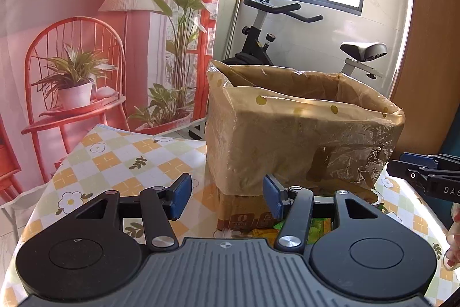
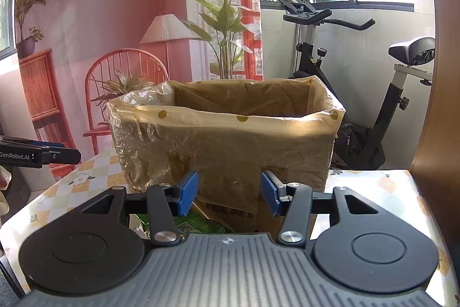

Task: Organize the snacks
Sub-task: 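Lower the right gripper onto the green snack bag and grasp it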

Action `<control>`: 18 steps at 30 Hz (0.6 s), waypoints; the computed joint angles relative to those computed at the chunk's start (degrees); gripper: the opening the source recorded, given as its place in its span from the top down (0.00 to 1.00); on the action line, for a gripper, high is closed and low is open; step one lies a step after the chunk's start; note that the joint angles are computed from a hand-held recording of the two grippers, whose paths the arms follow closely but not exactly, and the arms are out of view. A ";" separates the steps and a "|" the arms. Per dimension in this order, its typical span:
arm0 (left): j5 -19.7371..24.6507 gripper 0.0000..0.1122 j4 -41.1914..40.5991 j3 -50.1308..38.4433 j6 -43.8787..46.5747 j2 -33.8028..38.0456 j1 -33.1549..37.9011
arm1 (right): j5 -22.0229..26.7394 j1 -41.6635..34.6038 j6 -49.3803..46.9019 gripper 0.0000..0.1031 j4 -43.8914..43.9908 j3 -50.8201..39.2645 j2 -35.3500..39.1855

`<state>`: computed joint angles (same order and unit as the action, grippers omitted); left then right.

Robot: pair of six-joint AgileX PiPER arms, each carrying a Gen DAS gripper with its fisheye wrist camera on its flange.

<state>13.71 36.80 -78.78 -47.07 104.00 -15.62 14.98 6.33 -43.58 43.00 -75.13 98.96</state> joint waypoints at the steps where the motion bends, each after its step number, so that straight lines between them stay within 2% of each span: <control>1: -0.39 0.49 -0.82 0.54 0.36 0.18 0.08 | 0.03 0.06 -0.24 0.49 0.46 0.37 0.12; 3: -0.72 0.49 -2.12 1.03 1.11 0.61 0.13 | 0.72 0.03 -2.57 0.49 3.13 1.29 0.54; 6: -1.07 0.49 -5.05 1.54 3.34 1.40 0.21 | 0.83 0.49 -9.15 0.32 8.38 2.98 0.90; 9: -1.56 0.49 -4.72 2.72 2.41 1.95 0.15 | 1.09 1.18 -20.16 0.25 16.81 5.10 1.10; 18: -2.31 0.49 -13.91 3.76 9.62 3.69 1.00 | 0.73 3.80 -13.14 0.16 5.83 0.96 9.06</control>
<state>11.40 22.89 -75.01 -37.45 107.69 -14.63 15.71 10.13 -56.72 48.84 -74.17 108.03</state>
